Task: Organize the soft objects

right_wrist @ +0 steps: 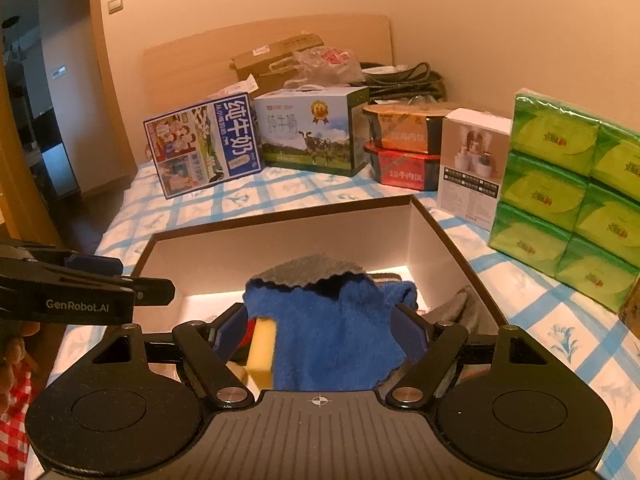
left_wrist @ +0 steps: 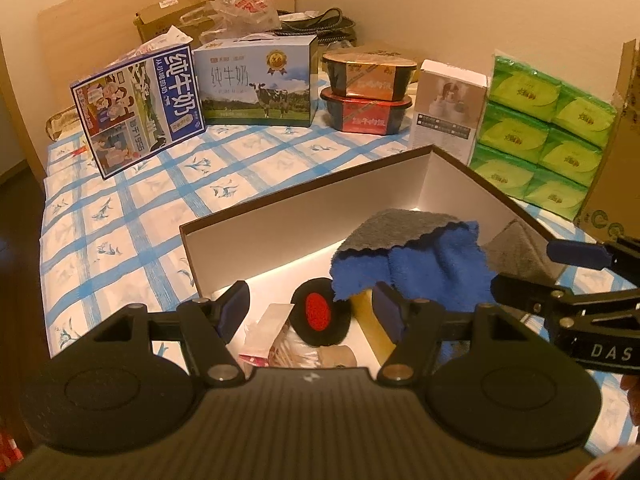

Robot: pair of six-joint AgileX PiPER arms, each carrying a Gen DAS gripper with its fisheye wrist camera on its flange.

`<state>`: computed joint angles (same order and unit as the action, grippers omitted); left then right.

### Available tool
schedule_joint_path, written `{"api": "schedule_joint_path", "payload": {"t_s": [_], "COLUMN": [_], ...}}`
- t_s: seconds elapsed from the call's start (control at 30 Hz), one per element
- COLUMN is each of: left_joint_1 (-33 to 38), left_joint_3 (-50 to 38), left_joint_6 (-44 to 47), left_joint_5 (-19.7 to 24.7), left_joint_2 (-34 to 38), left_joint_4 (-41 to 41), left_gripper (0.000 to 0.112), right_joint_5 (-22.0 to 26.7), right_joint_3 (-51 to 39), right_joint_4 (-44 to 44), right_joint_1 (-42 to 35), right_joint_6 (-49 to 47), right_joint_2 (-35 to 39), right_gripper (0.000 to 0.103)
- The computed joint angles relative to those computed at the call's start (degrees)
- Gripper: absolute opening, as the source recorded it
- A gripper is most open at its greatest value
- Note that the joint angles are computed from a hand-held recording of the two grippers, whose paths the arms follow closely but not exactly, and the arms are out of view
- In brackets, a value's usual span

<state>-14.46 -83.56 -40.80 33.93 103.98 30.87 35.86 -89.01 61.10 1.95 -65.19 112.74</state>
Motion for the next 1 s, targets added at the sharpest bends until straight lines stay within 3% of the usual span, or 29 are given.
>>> {"api": "schedule_joint_path", "payload": {"t_s": [0.27,0.57,0.83,1.0], "left_joint_1": [-3.5,-13.3,-27.6,-37.6], "left_joint_3": [5.6,15.5,21.3,23.2], "left_joint_6": [-2.6,-11.0,-22.9,-29.9], "left_joint_5": [2.1,9.1,20.1,27.0], "left_joint_2": [-8.0,-20.9,-29.4,-33.1], "left_joint_4": [1.8,5.2,10.9,13.1], "left_gripper": [0.066,0.067,0.067,0.067], "right_joint_5": [1.4,5.2,13.6,21.9], "right_joint_3": [7.7,21.7,33.0,38.0], "right_joint_4": [2.5,3.1,2.6,2.6], "right_joint_1": [-1.9,-7.4,-17.7,-26.8], "right_joint_6": [-2.2,-4.6,-5.4,-6.9], "right_joint_2": [-7.2,-21.1,-34.6,-41.6], "right_gripper": [0.078,0.078,0.078,0.078]}}
